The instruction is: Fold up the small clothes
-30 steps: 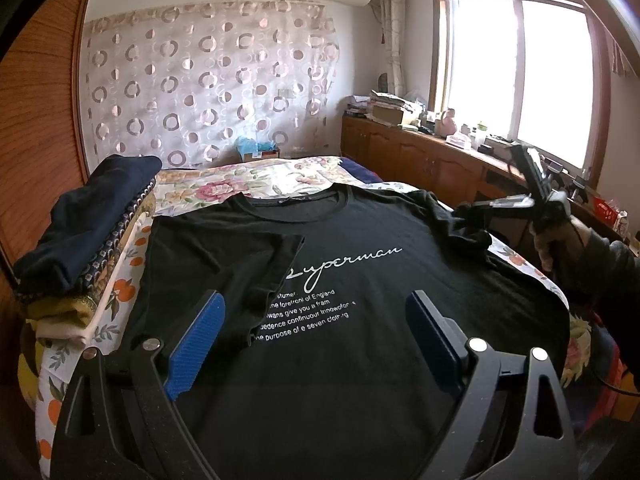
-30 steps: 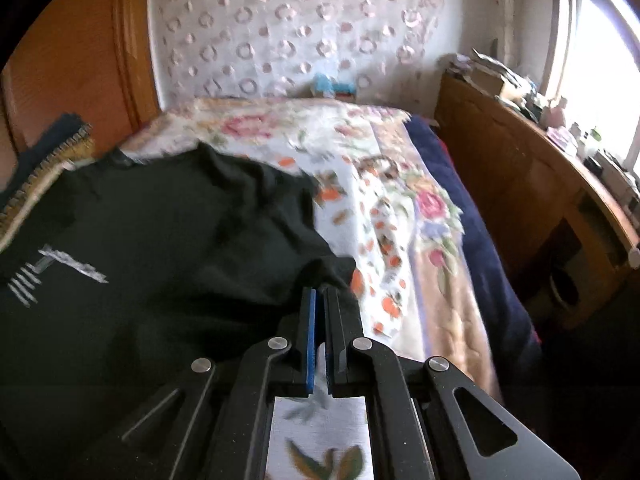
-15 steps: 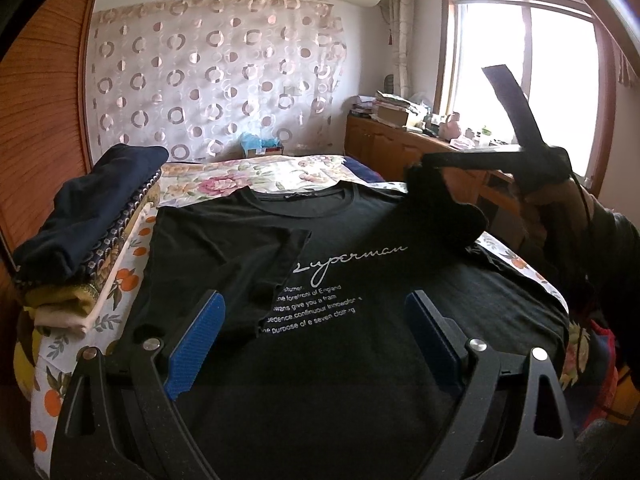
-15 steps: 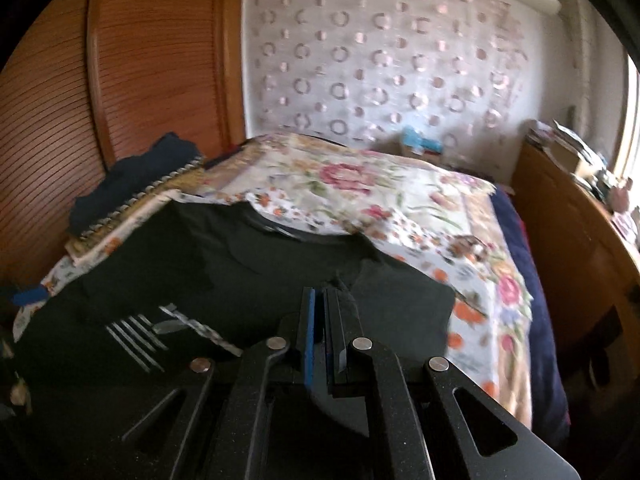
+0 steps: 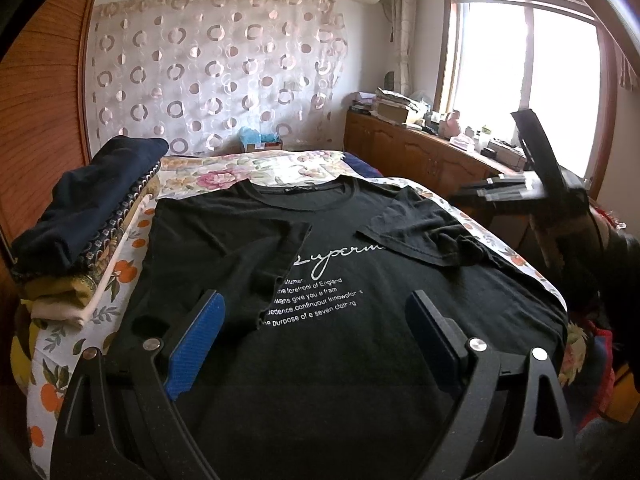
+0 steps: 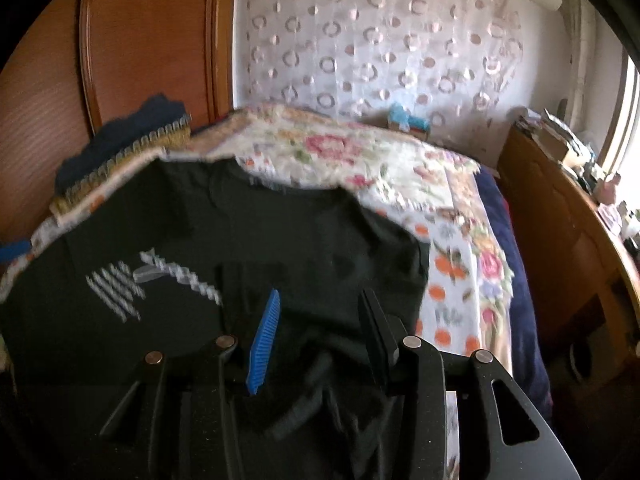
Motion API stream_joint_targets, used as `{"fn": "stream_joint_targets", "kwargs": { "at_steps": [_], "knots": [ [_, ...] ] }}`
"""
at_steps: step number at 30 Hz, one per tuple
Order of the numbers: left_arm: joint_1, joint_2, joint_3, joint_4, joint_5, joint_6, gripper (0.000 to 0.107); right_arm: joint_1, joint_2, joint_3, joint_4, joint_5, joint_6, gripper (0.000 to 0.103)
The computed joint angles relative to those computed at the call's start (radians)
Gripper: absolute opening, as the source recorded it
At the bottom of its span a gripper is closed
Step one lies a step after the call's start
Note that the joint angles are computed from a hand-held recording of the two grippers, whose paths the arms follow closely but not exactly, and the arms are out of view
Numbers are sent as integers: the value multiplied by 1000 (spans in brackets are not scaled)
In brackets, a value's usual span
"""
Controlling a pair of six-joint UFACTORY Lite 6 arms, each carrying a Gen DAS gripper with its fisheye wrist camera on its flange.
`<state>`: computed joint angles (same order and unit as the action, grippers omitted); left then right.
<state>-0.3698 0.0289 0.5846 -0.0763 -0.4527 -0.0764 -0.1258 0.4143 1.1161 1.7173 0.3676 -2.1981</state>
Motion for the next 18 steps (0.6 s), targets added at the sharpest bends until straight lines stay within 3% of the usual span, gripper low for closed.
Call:
{"fn": "stream_joint_targets", "kwargs": {
  "at_steps": [8, 13, 18],
  "knots": [
    [-10, 7, 0, 0, -1, 0, 92, 22, -61, -152, 84, 10, -133, 42],
    [-15, 5, -5, -4, 0, 2, 92, 45, -55, -154, 86, 12, -158, 42],
    [-11, 5, -12, 8, -3, -11, 92, 65, 16, -111, 166, -57, -239, 42]
  ]
}}
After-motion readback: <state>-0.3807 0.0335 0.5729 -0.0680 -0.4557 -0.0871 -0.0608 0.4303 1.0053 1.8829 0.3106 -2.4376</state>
